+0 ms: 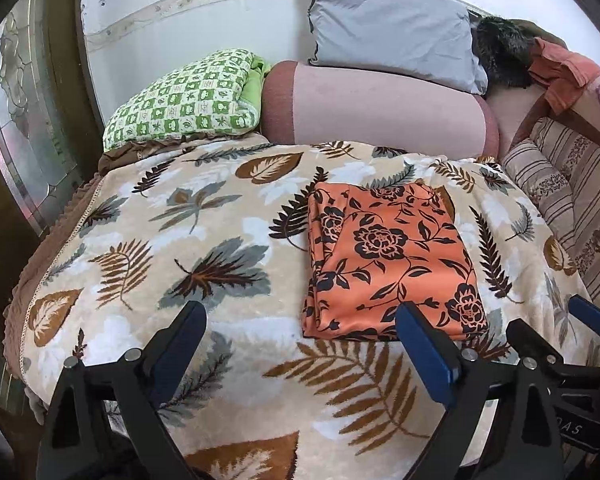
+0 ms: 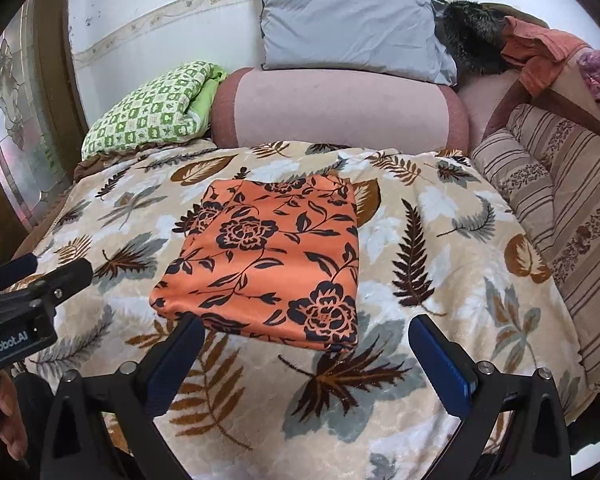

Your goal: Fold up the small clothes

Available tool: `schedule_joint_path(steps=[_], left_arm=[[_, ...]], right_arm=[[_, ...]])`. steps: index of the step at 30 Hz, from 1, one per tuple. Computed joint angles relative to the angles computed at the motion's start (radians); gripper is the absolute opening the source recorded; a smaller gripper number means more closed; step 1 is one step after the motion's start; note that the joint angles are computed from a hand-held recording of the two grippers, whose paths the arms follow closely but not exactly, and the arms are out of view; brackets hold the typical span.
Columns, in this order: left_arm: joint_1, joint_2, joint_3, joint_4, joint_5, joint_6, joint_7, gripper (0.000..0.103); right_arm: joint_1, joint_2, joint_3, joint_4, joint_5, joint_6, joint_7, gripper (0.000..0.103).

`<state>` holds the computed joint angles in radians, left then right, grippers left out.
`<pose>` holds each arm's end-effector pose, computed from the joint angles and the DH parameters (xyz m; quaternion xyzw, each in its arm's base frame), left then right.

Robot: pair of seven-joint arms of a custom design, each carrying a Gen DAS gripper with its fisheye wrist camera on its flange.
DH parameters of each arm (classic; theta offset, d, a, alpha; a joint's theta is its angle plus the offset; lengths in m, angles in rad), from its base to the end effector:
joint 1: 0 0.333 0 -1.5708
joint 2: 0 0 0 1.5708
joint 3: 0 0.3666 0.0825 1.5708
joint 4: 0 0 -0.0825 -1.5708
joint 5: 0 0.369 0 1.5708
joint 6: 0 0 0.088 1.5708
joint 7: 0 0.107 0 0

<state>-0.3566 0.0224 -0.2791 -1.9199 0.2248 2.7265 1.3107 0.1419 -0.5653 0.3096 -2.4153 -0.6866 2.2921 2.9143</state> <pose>0.4803 -0.3625 0.6267 -0.4536 0.8021 -0.3330 0.1998 0.3404 0.1789 0.6006 -0.4494 0.7933 -0.3503 0.2144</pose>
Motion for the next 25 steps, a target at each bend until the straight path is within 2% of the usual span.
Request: schedule_joint_path(steps=[8,25], left_arm=[[0.0,0.002,0.003,0.006,0.043,-0.012,-0.048,0.096],[-0.01,0.033,0.003,0.053,0.007,-0.008,-0.016,0.098]], right_arm=[[0.001,0.017,-0.011,0.017,0.003,-0.002,-0.028,0.103],[-0.008,0.027,-0.025,0.029,-0.008,0.009,-0.044,0.103]])
